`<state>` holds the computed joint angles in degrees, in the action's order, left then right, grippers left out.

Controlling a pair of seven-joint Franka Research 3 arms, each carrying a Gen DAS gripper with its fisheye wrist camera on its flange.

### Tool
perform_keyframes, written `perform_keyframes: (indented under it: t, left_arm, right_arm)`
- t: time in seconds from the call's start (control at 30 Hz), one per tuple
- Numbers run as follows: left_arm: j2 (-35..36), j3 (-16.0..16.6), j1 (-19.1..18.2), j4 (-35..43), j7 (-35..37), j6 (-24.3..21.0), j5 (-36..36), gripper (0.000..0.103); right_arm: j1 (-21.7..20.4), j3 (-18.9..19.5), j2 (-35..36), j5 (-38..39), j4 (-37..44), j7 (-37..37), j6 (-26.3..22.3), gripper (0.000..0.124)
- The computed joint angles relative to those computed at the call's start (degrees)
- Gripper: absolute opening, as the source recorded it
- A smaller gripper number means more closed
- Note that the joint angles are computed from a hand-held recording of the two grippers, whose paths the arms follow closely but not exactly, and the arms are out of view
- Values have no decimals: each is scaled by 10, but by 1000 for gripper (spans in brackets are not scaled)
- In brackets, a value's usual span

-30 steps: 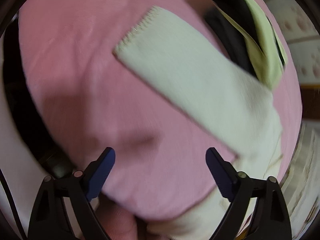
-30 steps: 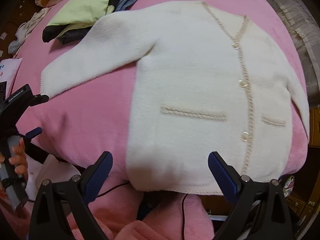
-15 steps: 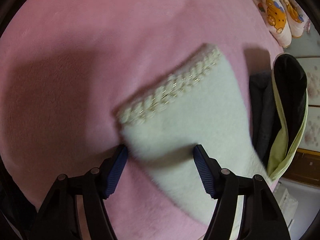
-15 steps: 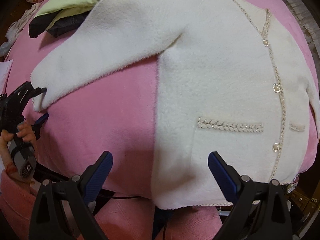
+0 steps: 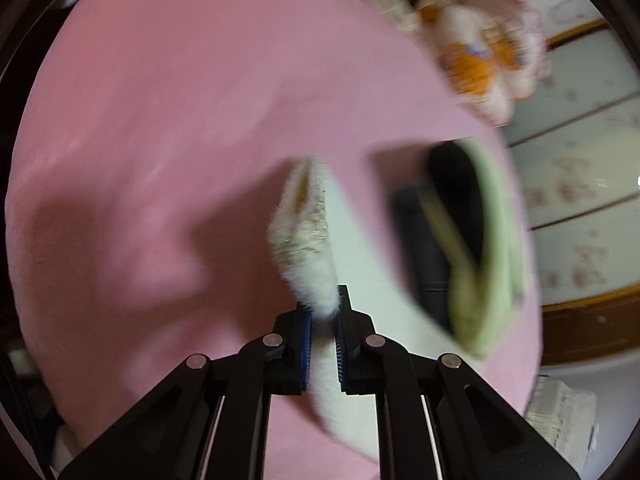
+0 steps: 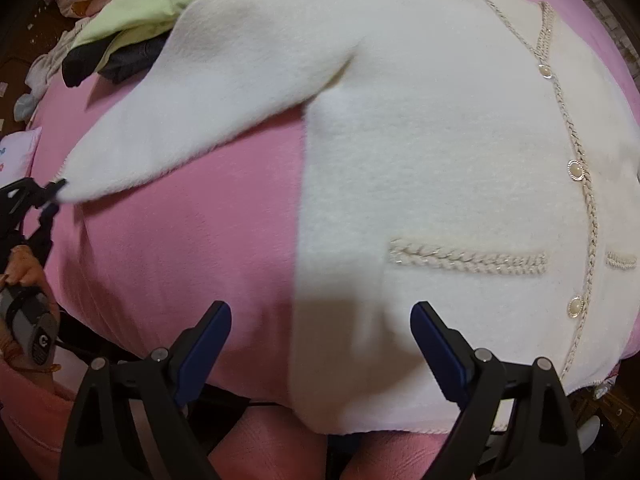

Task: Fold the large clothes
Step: 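Grasp the cardigan sleeve cuff with the left gripper and lift it, then fold the sleeve across the body with the left gripper while the right gripper grasps the front edge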

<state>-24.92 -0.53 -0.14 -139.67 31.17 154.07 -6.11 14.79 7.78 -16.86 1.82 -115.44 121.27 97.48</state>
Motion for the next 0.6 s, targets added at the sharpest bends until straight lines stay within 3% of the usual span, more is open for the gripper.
perform_keyframes:
  t: [0.1,0.27,0.43,0.5,0.6]
  left_arm:
    - [7,-34,-7,22,-26,73,20,8]
    - [38,-81,-21,86,-71,126,73,8]
    - [117,-102,-80,164,-63,181,92,8]
    - [153,-91,-127,199,-13,191,69,8]
    - [210,-94,-174,266,59,171,19,8]
  right_arm:
    - [-12,-16,-26,-5,-20,-28,5,91]
    - [-54,-42,-58,-19,-25,-73,-2,90]
    - [-107,-74,-94,-27,-43,-113,19,82]
    - [-126,-82,-107,-26,-56,-127,37,82]
    - [-155,-95,-120,-30,-67,-153,66,81]
